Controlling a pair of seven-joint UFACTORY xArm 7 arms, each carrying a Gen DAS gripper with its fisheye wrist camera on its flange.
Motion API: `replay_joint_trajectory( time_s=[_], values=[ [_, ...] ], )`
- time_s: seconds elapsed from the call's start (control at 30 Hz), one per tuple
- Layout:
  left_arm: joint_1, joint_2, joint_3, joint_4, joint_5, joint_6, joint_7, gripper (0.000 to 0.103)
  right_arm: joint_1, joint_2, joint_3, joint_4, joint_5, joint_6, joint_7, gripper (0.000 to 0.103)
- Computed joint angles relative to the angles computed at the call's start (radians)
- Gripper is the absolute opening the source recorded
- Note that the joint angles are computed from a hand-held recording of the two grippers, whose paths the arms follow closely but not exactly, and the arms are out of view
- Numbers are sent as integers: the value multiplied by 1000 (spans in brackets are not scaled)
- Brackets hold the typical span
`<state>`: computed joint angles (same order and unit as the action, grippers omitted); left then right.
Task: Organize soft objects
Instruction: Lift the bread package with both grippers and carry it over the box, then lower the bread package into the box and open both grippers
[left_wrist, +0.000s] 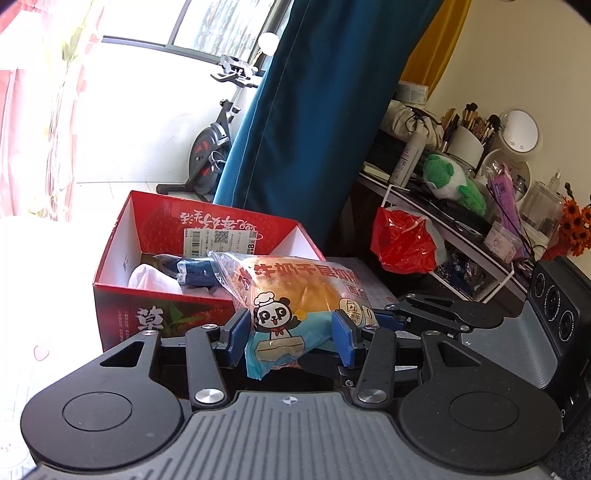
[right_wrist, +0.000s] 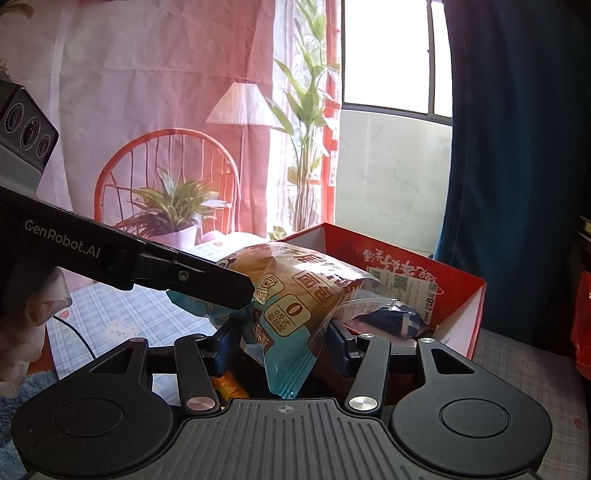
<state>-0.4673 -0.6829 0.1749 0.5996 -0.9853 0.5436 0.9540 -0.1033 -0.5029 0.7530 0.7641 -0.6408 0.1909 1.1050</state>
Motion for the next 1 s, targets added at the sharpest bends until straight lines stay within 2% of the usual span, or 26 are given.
replay_joint_trajectory(
  time_s=[0.23,0.57,0.77,1.0],
  values=[
    [-11,177,-30,142,-32,3,12,50,-68,62,-39,4,-26,-75,-12,47],
    [78,406,-131,344,-65,21,6,50,-114,212,-115,71,-54,-121,-71,47],
    [141,530,-185,447,-59,30,-30,50,-99,338,-161,145,-152,-106,-19,47],
    [204,666,-242,576,-41,34,-64,50,-22,477,-266,246,-149,-75,-77,47]
  ],
)
